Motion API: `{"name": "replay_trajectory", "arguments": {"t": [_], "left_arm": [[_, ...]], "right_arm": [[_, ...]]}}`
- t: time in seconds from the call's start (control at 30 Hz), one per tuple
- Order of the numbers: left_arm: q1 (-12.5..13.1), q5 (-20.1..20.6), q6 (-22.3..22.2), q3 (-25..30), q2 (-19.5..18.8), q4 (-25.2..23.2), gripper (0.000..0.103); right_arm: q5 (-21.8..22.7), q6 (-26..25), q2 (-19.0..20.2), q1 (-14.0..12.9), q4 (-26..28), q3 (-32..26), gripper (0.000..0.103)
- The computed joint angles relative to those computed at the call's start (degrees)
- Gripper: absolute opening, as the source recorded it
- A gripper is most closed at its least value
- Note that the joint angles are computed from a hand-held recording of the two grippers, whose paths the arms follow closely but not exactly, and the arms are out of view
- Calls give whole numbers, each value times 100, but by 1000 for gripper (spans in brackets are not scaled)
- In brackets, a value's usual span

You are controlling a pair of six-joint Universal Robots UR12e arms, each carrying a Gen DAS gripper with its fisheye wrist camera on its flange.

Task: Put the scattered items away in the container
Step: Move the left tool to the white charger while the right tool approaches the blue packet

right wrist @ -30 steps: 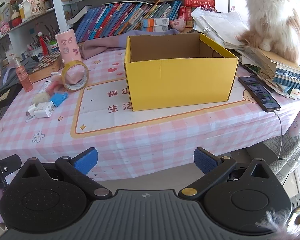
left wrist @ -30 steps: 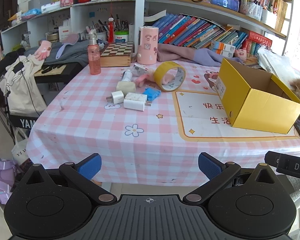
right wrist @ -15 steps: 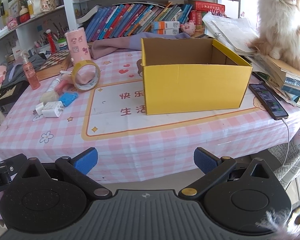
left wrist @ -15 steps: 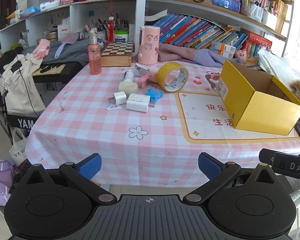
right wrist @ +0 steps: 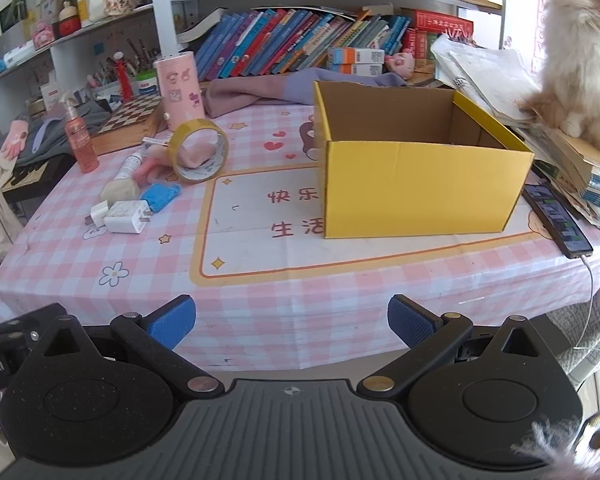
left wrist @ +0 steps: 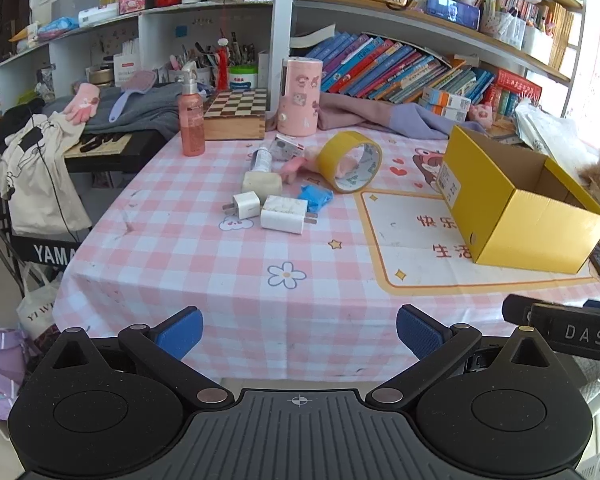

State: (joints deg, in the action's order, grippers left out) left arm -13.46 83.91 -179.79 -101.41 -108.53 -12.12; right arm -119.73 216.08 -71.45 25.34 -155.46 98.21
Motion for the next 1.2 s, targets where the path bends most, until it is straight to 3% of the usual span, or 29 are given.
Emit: {"name": "replay_trajectory", "arguments": {"t": [0.27, 0.4, 0.73, 1.2], "left_arm": [[38, 59, -1, -1, -10, 45, 103], [87, -10, -79, -42, -37, 414, 103], [25, 367, 252, 133, -279, 1048, 103], [45, 475, -117, 756, -635, 276, 103]], "right_arm": [[172, -251, 128, -6, -150, -131, 103], [255, -460, 201, -17, -330, -188, 103], [583, -1148, 433, -126, -1011, -333, 103], [1275, -1534, 821, -473, -994, -828, 103]]}}
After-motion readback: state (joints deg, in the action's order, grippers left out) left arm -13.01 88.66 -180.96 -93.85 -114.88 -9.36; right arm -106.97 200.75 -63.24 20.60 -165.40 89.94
